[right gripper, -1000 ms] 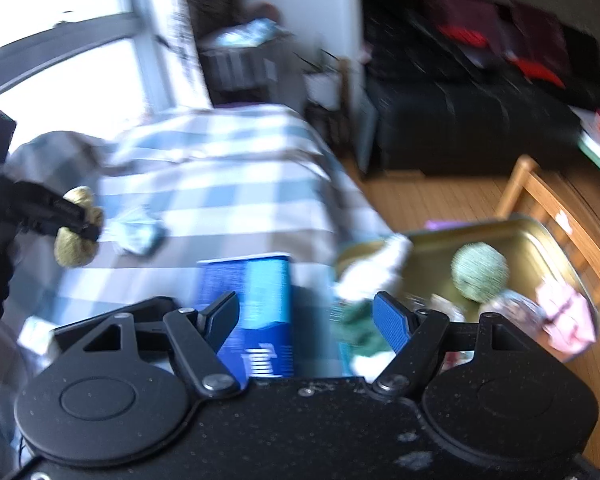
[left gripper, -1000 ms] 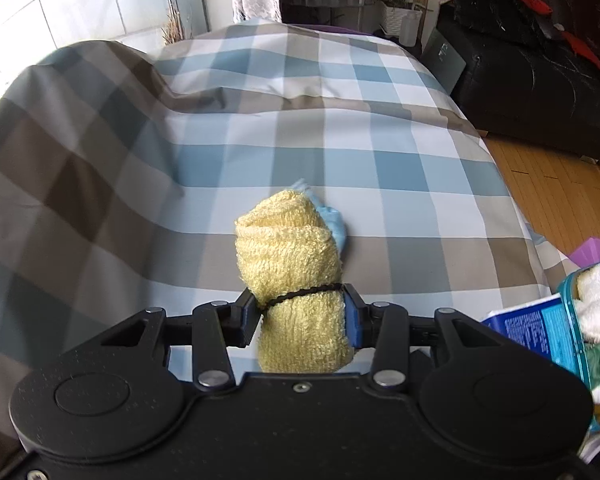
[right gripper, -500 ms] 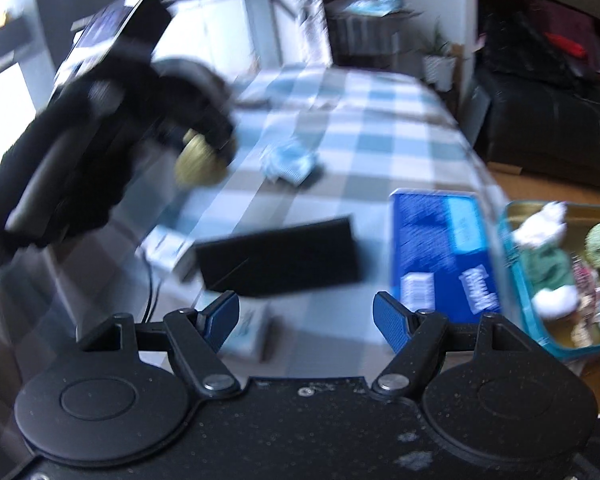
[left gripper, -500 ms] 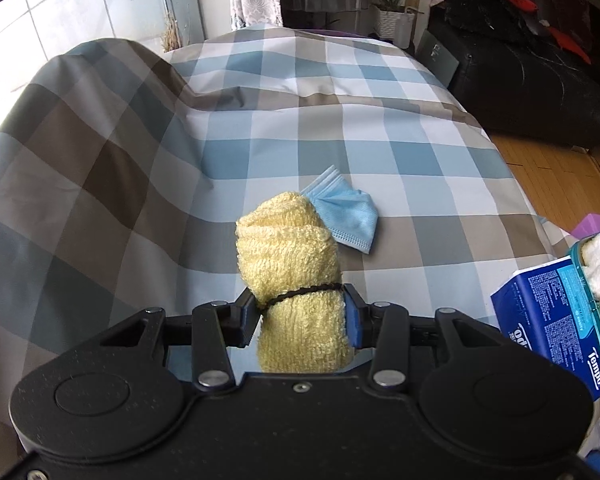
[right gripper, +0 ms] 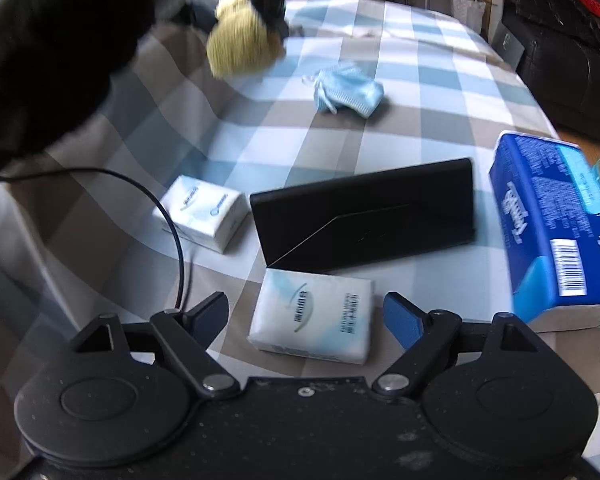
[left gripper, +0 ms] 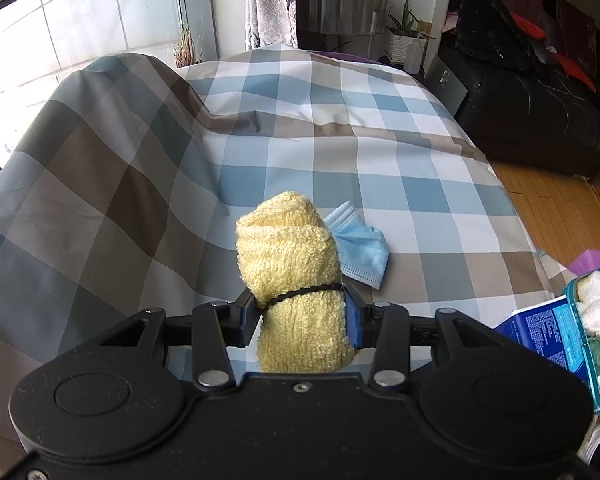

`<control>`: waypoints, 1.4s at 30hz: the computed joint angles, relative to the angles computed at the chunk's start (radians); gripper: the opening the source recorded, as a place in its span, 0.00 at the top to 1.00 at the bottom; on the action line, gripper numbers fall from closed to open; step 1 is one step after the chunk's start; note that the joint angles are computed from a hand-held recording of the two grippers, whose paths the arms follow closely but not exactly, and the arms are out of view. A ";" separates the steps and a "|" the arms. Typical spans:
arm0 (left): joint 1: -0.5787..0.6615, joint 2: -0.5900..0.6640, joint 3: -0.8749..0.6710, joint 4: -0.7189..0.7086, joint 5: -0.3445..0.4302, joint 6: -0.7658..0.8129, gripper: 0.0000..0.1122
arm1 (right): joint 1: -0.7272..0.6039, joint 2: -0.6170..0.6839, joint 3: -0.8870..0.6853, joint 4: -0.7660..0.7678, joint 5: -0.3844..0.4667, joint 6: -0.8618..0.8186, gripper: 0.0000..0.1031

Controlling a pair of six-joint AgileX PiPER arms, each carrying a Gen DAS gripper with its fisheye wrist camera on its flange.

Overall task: Organize soft objects
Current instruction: 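Lift the towel with the left tool while the right tool moves back over the bed, then grasp the white tissue pack with the right tool while the left tool holds the towel, then carry the towel with the left tool while the right tool carries the tissue pack to the tray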

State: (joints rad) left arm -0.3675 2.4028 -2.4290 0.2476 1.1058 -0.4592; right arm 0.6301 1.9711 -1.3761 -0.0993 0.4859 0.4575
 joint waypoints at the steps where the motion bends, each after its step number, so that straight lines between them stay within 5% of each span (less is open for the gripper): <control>1: 0.000 0.000 -0.001 0.001 -0.001 0.000 0.62 | 0.014 0.023 -0.021 -0.049 0.017 0.050 0.16; 7: -0.003 0.006 -0.006 -0.006 0.002 0.013 0.62 | 0.059 0.137 -0.111 -0.175 0.086 0.159 0.15; 18: -0.009 0.014 -0.012 -0.013 0.007 0.024 0.62 | 0.017 0.147 -0.118 -0.073 0.089 0.024 0.26; 29: -0.028 -0.007 0.000 -0.039 0.007 0.041 0.62 | -0.184 -0.190 0.105 0.181 -0.054 -0.219 0.26; 42: -0.126 -0.076 0.006 -0.072 0.006 0.082 0.62 | -0.579 -0.425 0.242 0.082 -0.108 -0.223 0.26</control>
